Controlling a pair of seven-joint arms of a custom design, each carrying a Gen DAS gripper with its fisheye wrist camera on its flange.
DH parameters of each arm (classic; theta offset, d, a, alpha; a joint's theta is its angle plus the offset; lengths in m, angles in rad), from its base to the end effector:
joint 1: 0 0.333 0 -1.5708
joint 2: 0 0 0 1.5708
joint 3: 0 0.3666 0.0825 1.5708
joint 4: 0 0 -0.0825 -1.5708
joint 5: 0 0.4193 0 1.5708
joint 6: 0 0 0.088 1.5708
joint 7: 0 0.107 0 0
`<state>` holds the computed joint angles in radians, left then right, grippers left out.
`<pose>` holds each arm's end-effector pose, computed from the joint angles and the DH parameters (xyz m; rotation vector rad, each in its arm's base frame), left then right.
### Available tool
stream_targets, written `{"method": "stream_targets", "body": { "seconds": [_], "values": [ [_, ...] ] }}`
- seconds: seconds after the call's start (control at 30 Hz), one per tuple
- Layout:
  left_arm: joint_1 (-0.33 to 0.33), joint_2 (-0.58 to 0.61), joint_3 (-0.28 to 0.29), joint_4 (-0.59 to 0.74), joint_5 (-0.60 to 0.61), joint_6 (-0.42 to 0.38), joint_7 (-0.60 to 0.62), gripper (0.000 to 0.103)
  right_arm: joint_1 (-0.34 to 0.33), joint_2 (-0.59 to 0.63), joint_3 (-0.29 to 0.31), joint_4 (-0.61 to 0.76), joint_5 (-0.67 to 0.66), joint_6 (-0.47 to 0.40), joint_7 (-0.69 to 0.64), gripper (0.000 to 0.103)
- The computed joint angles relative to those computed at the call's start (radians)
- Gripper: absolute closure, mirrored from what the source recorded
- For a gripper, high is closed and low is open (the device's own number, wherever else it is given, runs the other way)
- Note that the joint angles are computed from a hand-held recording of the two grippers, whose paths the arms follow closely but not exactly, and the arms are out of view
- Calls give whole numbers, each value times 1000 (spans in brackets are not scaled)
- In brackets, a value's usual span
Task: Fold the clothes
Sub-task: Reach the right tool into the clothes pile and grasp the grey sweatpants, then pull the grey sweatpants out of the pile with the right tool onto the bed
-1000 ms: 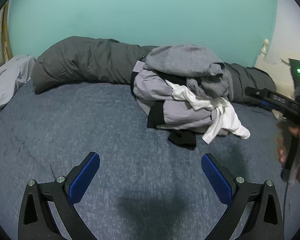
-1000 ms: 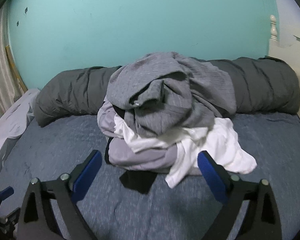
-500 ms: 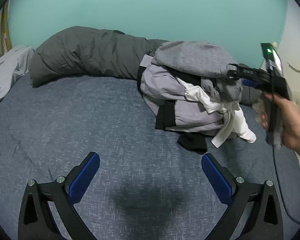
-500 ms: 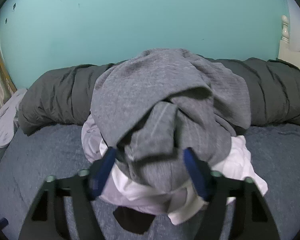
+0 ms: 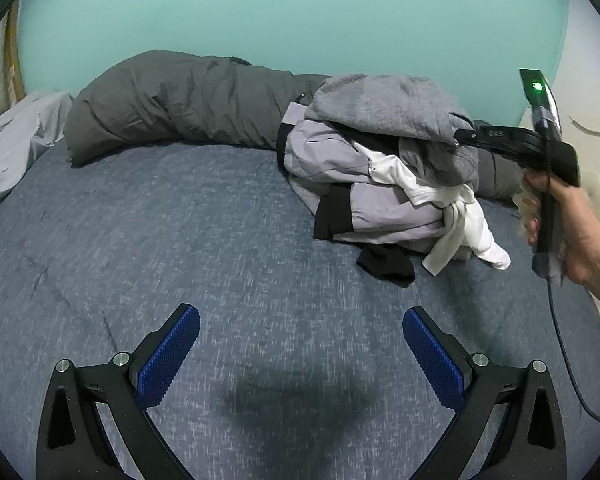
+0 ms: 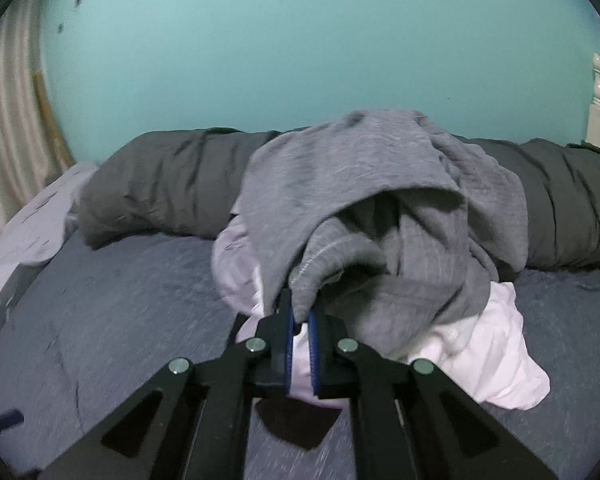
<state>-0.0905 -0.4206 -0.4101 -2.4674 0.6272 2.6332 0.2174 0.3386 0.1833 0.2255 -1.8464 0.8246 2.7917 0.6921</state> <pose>0.4013 -0.2538 0.5183 -2.0636 1.4229 -0.7494 0.6073 0.3313 0.5383 -2.0529 0.8977 -0.2630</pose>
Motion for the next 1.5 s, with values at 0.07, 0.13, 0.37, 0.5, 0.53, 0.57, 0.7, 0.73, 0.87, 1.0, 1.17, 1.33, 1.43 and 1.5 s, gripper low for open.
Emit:
{"method": "stream_targets", "body": {
  "seconds": [0.07,0.13,0.37,0.5,0.53,0.57,0.7,0.73,0.87,1.0,1.17,1.33,1.43,1.5],
  "values": [
    [-11,-26,-9,-13,-5,-13,-8,0,-22,-63,15,-68,104,-28,-86,97],
    [-21,-53,-21,-29,-14,-21,-23,0,-16,-126,1,-133,196,-58,-165,98],
    [-61,-146,-83,-82,-43,-59,-77,0,51,-350,-109,-372,387,-179,-343,98],
    [-88,-190,-123,-120,-56,-69,-126,0,85,-474,-170,-508,423,-233,-392,98],
    [-96,-201,-134,-131,-59,-72,-140,0,90,-502,-183,-539,427,-245,-398,98],
    [-104,-212,-145,-142,-63,-75,-155,0,95,-534,-193,-570,429,-256,-401,98],
    [-132,-251,-192,-170,-63,-92,-210,0,112,-689,-224,-704,415,-297,-398,98],
    [-141,-261,-203,-175,-63,-96,-224,0,113,-733,-230,-737,402,-305,-384,98],
    [-203,-318,-247,-179,-89,-166,-272,0,115,-924,-259,-849,335,-344,-306,98],
    [-277,-362,-280,-159,-129,-268,-302,0,99,-1129,-295,-927,225,-425,-157,98],
    [-366,-413,-296,-142,-178,-382,-325,0,103,-1304,-345,-940,124,-549,-17,98],
    [-423,-450,-304,-146,-209,-440,-349,0,114,-1365,-359,-937,81,-616,53,98],
    [-441,-456,-304,-162,-224,-438,-372,0,103,-1351,-317,-956,29,-591,63,98],
    [-448,-449,-305,-176,-226,-413,-387,0,98,-1336,-302,-976,-18,-571,67,97]
  ]
}}
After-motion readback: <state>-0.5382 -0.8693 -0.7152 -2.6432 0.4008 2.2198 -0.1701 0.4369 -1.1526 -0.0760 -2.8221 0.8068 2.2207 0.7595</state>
